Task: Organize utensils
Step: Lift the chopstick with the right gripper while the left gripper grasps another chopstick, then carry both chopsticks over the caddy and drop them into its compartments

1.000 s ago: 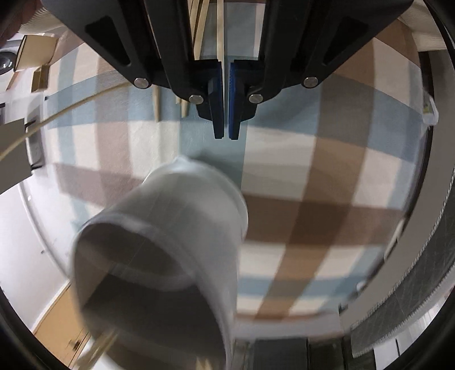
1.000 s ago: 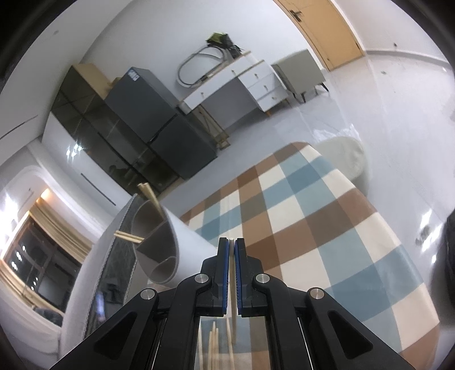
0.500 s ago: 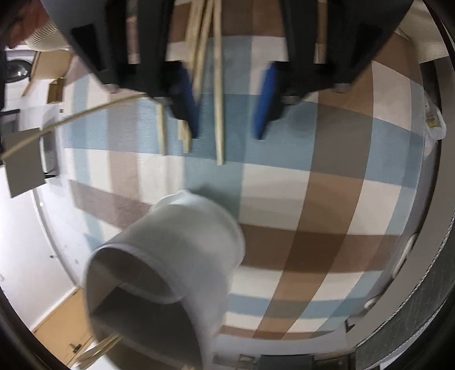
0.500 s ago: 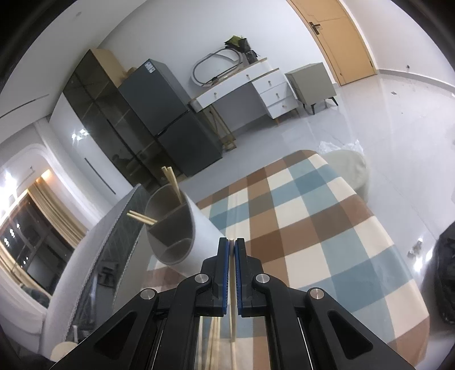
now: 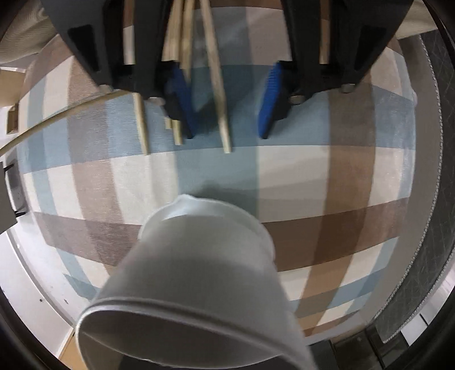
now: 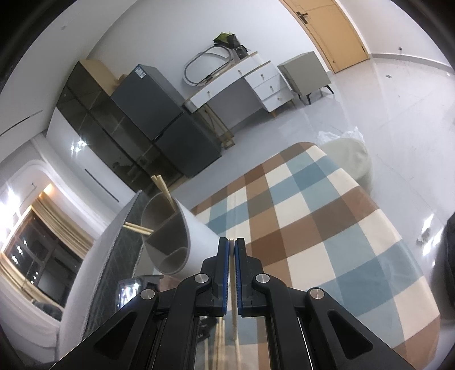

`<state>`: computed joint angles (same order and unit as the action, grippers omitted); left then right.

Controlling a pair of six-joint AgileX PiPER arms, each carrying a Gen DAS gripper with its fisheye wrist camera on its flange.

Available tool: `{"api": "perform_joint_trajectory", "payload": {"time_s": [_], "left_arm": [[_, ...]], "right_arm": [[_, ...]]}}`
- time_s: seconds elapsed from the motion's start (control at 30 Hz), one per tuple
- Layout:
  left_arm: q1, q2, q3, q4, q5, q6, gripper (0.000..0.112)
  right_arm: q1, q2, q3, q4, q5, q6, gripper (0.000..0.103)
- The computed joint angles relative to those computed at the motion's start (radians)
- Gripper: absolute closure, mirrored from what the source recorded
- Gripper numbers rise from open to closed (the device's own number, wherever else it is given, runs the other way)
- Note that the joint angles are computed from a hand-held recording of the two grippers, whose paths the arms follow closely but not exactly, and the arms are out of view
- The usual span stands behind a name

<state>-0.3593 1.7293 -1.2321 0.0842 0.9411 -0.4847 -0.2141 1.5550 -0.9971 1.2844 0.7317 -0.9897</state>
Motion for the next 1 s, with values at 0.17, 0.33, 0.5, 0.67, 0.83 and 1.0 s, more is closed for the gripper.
{"api": "perform_joint_trajectory", "payload": {"time_s": [0.17, 0.33, 0.5, 0.67, 0.83, 1.0], "left_arm": [[0.022, 0.006, -0.009, -0.132, -0.049, 0.079, 0.112], [0.033, -0.124, 0.065, -0.098, -0.179, 0.053, 0.112], [0.018, -0.315, 0.146, -0.027, -0.282, -0.021, 0.112], [-0.031, -0.421, 0.257, 0.103, -0.398, -0.147, 0.112], [-0.07, -0.47, 0.311, 0.195, -0.435, -0.236, 0.112], [0.021, -0.511, 0.302, 0.022, -0.413, -0.009, 0.112]], "right_arm": [[0.004, 0.003, -0.003, -0.011, -0.007, 0.012, 0.099], [-0.003, -0.023, 0.019, -0.011, -0.014, -0.013, 0.1], [0.0, -0.059, 0.049, -0.009, -0.018, -0.029, 0.1], [0.02, -0.126, 0.1, -0.009, -0.024, -0.05, 0.1], [0.04, -0.205, 0.156, 0.014, -0.021, -0.105, 0.1], [0.086, -0.261, 0.19, -0.03, -0.065, -0.086, 0.1]]}}
